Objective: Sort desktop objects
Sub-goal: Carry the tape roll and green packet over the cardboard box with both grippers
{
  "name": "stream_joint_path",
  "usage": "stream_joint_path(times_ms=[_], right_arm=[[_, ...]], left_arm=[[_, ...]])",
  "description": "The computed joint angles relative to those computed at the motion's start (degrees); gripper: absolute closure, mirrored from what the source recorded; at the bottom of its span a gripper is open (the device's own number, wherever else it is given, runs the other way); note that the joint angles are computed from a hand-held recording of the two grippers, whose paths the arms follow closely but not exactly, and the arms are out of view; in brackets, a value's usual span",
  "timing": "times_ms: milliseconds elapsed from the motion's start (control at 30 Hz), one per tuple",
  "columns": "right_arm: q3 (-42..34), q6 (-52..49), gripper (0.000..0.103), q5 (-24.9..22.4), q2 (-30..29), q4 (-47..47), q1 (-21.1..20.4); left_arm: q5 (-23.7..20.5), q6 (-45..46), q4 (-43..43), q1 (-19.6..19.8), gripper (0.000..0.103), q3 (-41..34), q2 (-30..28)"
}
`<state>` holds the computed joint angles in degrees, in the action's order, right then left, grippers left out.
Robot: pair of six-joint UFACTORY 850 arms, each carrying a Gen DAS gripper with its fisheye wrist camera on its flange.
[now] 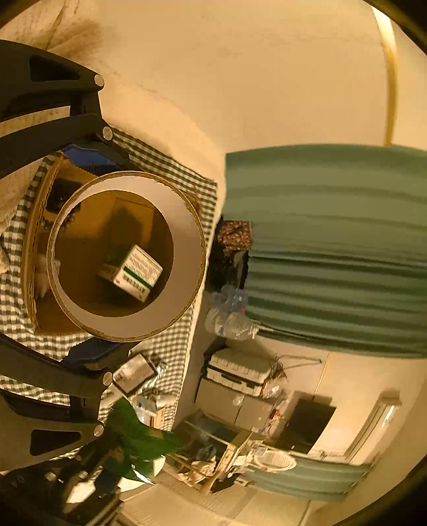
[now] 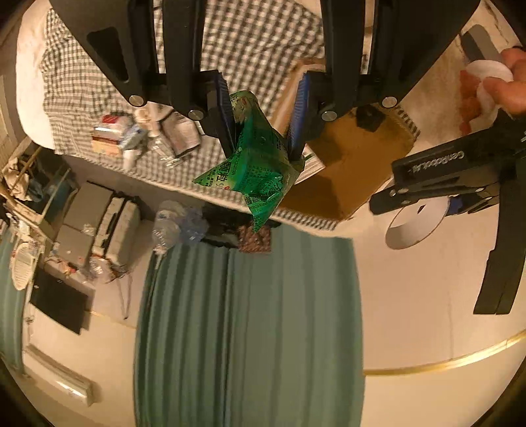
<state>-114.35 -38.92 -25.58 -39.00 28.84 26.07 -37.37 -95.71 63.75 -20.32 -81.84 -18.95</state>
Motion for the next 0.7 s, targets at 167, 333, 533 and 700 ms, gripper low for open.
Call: stream_joint_path(times_ms=[167, 333, 533, 700], right_arm=[[-3.77, 4.83, 0.072, -2.39, -3.63, -7.01, 2.64], [-9.36, 8.9, 0.072, -5.74, -8.4, -12.28, 4.49], [-17.68, 13.77, 0.072, -10.01, -14.45, -17.29, 5.81], [-22.93, 17.15, 0.072, -13.38, -18.45, -19.81, 6.51]], left_arm=[[1.96, -3.63, -0.1, 2.74, 0.019, 2.89, 0.71], [4.85, -5.2, -0.52, 5.04, 0.019, 5.23, 0.45], [8.39, -1.1, -4.53, 6.3, 0.019, 5.25, -1.53], [9.08, 0.84, -7.3, 6.74, 0.019, 5.27, -2.31]])
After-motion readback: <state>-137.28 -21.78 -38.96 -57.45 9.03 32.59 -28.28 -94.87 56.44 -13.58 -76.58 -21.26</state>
